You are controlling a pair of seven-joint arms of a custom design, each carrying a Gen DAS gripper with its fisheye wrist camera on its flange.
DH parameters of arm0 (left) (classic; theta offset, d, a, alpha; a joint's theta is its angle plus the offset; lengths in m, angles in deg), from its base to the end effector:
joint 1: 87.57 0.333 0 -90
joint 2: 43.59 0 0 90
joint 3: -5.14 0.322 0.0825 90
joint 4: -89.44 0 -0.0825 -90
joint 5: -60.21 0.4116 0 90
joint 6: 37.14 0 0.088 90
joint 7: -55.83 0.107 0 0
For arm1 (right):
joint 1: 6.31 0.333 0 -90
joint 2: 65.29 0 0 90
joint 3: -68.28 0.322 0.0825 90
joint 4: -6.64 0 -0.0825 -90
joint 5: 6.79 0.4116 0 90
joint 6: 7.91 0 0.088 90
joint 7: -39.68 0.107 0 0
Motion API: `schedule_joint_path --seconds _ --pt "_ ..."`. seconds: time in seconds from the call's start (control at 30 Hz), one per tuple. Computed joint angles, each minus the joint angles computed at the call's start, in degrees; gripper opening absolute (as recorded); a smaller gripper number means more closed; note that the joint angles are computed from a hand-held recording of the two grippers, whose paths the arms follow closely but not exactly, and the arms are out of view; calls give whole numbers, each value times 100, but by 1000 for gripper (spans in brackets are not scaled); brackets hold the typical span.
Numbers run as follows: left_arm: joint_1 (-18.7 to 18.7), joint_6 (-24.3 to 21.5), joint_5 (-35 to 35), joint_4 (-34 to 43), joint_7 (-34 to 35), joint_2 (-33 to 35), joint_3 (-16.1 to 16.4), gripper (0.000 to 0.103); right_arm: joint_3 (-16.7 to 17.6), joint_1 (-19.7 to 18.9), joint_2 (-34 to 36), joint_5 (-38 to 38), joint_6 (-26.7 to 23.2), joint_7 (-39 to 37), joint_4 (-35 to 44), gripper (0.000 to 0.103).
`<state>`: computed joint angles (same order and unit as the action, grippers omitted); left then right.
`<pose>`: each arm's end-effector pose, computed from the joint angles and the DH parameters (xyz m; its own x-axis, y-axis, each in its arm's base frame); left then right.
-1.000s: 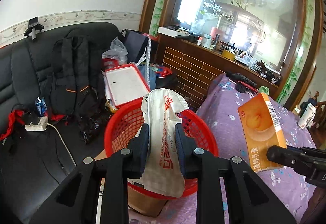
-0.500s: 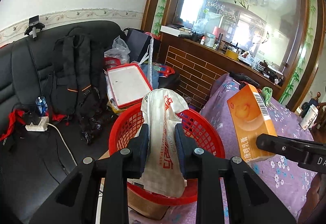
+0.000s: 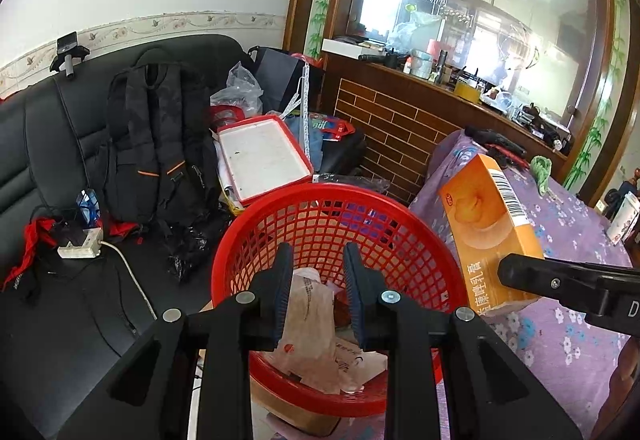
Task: Collect trash
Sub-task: 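Open both tools over the red wastebasket to drop the wrapper and box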
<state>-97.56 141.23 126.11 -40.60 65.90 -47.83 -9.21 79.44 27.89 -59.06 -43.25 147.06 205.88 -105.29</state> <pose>0.4684 -0.2989 0.4478 -0.2502 -0.9546 0.1619 -0.6164 0.0281 -0.7869 0.4448 0.4740 0.4855 0.0611 -0.9450 -0.3213 -0.7839 0.1538 -0.6015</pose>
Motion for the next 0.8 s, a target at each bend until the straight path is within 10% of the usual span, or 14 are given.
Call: schedule_joint_path --seconds 0.67,0.8 --pt "-112 -390 656 118 -552 140 78 25 -92 133 338 -150 -305 -111 422 26" --pt "-123 -506 859 120 -794 108 55 45 -94 142 244 -259 -301 17 334 26"
